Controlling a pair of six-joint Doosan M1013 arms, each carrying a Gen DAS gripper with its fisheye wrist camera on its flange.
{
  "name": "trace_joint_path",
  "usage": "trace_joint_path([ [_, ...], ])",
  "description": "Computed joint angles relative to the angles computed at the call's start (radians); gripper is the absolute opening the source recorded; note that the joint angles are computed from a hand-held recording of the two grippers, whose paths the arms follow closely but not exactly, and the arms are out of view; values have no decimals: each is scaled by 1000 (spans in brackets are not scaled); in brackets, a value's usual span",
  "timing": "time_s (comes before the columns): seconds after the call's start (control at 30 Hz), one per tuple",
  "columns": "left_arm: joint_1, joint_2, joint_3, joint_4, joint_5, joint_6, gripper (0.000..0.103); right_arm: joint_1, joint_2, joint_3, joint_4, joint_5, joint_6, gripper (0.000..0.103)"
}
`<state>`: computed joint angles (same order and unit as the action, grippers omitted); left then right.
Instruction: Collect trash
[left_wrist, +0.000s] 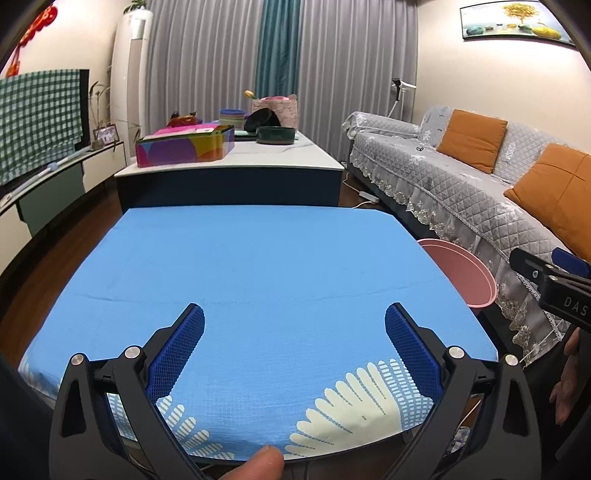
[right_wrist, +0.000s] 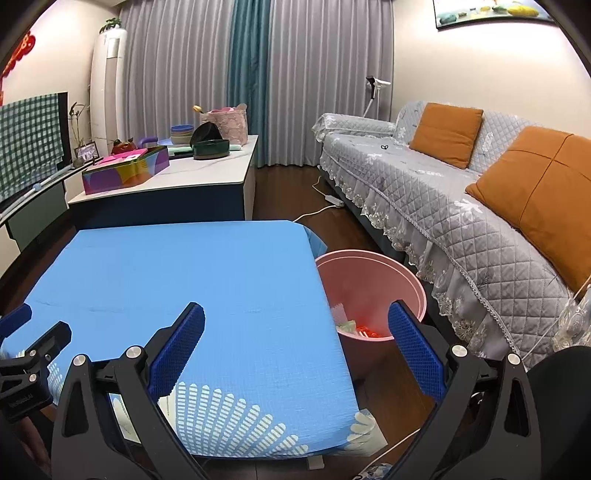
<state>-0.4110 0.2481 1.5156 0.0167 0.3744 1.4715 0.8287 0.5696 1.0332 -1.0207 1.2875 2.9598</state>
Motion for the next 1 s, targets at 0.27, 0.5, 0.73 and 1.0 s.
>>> trace_joint_path([
  [0.27, -3, 1, 2, 51, -5, -50, 95, -2, 4, -6, 9, 0, -13, 98],
  [0.5, -4, 1, 1, 49, -3, -41, 95, -1, 6, -8, 10, 2, -14, 98],
  [0.73, -5, 2, -1, 34, 0, -28, 95, -1, 7, -9, 13, 0, -13, 98],
  [1.0, -5, 0, 2, 31, -7, -23, 95, -1, 7, -9, 13, 0, -16, 98],
])
